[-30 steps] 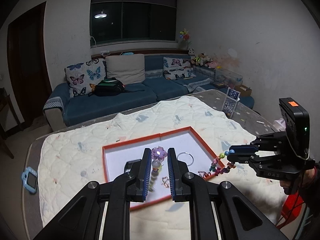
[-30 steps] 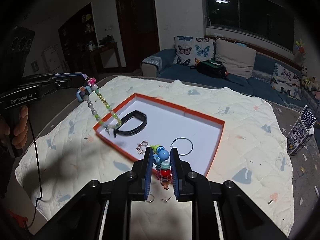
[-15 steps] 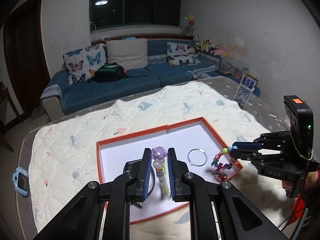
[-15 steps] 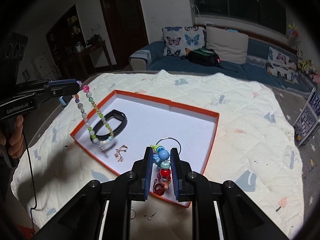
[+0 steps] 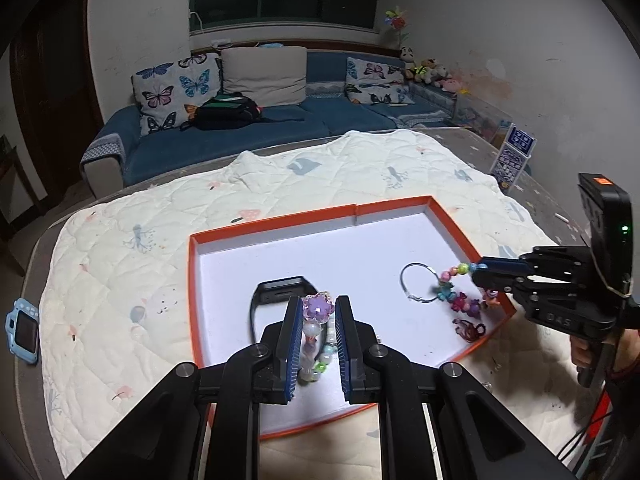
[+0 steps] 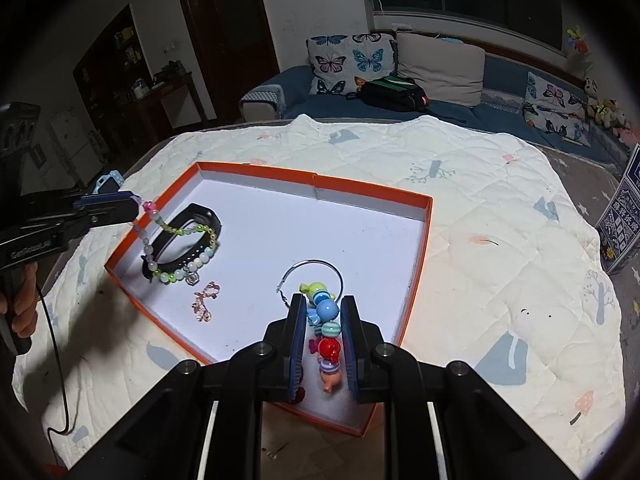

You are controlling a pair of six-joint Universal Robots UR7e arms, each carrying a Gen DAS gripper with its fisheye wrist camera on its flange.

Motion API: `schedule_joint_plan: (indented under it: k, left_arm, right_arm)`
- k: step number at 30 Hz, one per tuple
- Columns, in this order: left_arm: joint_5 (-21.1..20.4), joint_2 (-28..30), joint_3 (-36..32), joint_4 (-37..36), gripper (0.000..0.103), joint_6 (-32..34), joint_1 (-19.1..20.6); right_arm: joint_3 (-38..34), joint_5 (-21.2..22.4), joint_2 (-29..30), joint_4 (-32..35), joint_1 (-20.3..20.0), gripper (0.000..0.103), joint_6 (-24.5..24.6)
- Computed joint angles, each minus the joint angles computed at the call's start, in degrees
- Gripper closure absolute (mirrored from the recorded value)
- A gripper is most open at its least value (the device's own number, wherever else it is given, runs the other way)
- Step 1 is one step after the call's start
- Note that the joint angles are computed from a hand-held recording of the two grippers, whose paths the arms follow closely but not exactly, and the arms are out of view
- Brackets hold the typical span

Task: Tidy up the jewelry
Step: 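Carry both bracelets over the orange tray and open both tools to drop them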

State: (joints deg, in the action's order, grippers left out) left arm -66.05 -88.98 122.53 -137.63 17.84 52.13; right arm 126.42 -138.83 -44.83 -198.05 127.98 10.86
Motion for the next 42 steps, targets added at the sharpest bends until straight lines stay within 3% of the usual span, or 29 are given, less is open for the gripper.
schedule_joint_plan:
  k: [20, 36, 42]
  left_arm:
    - [-2.7, 5.8, -4.8, -3.8, 0.086, 2.1, -4.3]
    - [-0.2, 15.7, -6.5, -2.4, 0.085, 1.5, 1.1]
    - [-0.4, 18.0, -8.3, -0.9, 0.084, -0.4, 3.1]
  right_arm:
    - [-0.1, 0.8, -0.2, -1.1, -1.5, 0.083, -0.1]
    - [-0.6, -0.2, 0.3, -0.5, -1.6, 0.080, -0.9]
    - [-0.6, 0.0, 0.0, -0.4, -0.9, 0.069, -1.4]
